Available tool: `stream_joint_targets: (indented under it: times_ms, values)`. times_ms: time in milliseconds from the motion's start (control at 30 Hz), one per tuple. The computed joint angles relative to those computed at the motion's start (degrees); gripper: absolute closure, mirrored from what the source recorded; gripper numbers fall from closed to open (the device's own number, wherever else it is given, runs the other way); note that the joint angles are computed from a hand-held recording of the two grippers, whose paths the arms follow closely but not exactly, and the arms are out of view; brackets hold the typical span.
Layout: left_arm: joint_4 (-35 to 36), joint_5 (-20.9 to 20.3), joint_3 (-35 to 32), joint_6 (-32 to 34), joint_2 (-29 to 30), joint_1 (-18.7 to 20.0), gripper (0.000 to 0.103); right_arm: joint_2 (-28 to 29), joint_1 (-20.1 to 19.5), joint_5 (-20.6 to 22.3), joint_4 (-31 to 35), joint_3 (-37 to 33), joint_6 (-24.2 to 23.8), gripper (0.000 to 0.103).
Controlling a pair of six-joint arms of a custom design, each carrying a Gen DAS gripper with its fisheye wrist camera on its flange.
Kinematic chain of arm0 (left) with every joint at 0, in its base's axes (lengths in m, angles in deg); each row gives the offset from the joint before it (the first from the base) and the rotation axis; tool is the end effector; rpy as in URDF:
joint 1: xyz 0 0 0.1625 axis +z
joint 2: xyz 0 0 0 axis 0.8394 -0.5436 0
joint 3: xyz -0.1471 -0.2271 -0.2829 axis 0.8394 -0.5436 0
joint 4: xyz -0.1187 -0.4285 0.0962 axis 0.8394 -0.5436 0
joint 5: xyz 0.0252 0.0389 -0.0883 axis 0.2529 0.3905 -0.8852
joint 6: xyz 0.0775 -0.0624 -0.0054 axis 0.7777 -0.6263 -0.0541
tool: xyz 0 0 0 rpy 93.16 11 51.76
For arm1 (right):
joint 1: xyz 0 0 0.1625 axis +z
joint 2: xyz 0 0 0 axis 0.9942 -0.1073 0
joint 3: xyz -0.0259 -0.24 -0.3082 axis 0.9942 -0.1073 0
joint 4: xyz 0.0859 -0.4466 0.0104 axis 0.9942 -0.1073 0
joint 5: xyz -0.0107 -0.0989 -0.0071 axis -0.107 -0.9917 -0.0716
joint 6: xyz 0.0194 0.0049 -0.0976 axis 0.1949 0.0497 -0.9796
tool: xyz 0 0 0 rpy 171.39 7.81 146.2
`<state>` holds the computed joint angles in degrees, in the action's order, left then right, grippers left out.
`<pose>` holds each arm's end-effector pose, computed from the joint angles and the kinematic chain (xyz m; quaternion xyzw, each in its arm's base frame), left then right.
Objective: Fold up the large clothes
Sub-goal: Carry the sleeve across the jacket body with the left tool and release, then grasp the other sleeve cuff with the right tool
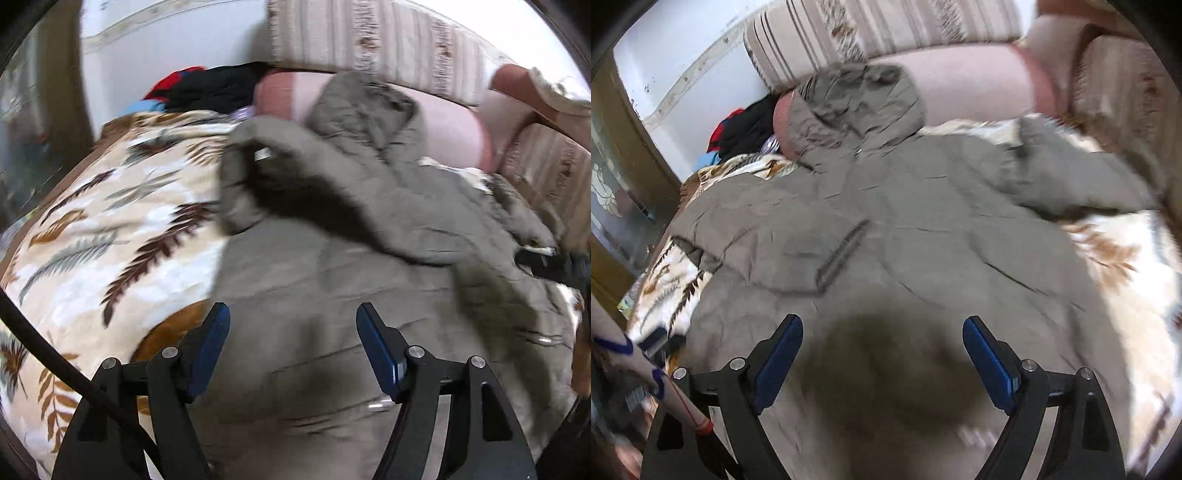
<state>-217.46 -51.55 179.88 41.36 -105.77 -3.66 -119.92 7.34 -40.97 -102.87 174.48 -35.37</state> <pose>-0.1508 -0.5452 0.0979 0.2232 0.8765 -0.3047 0.2984 0.0944 -0.5371 0.1851 -0.0202 -0.8998 0.3468 0.2640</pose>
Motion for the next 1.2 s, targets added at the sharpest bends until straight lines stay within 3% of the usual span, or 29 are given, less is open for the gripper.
stream_joint_targets:
  times_ms: [200,267,300,333,367,433,600,700,900,1000,1100,1200]
  values:
    - [-2.85,-2.54,-0.03,-1.01,-0.75,4.27,0.033,10.08,-2.87,7.49,14.51,-14.81,9.04,0.011]
    - [-1.86,-3.81,-0.62,-1.99,-0.63,5.01,0.033,12.91,-2.54,6.17,16.97,-17.99,10.83,0.028]
    - [-1.24,-4.51,-1.03,-2.42,-0.49,5.34,0.033,13.46,-2.37,6.97,17.87,-19.05,10.55,0.059]
    - [-0.62,-4.89,-1.35,-2.88,-0.4,5.57,0.033,13.54,-2.35,8.2,19.93,-20.02,10.52,0.073]
    - [-0.24,-5.25,-1.48,-3.21,-0.44,5.77,0.033,13.28,-2.36,9.56,21.46,-20.73,10.27,0.082]
    - [-0.01,-5.84,-1.62,-3.42,-0.5,5.98,0.033,12.64,-1.59,7.5,21.45,-21.28,9.54,0.087]
    - [0.8,-5.95,-1.57,-3.81,-0.64,5.93,0.033,12.16,0.48,-9.6,16.29,-23.3,5.29,0.089]
    - [1.23,-5.87,-1.76,-3.96,-0.51,5.92,0.033,13.02,-0.02,-17.43,14.02,-25.23,2.97,0.089]
    - [3.32,-4.98,-2.85,-4.72,0.51,6.19,0.033,16.6,-3.18,-19.39,16.35,-29.13,3.87,0.086]
    - [3.08,-3.76,-3.12,-4.52,1.22,5.91,0.033,18.03,-4.07,-19.31,15.47,-30.16,3.84,0.074]
    - [1.93,-2.07,-2.91,-3.78,1.86,5.36,0.033,18.55,-4.35,-20.67,12.74,-29.98,2.63,0.047]
    - [-1.33,0.3,-1.5,-3.0,1.87,3.98,0.033,14.55,-4.28,-17.88,8.21,-25.48,1.7,0.044]
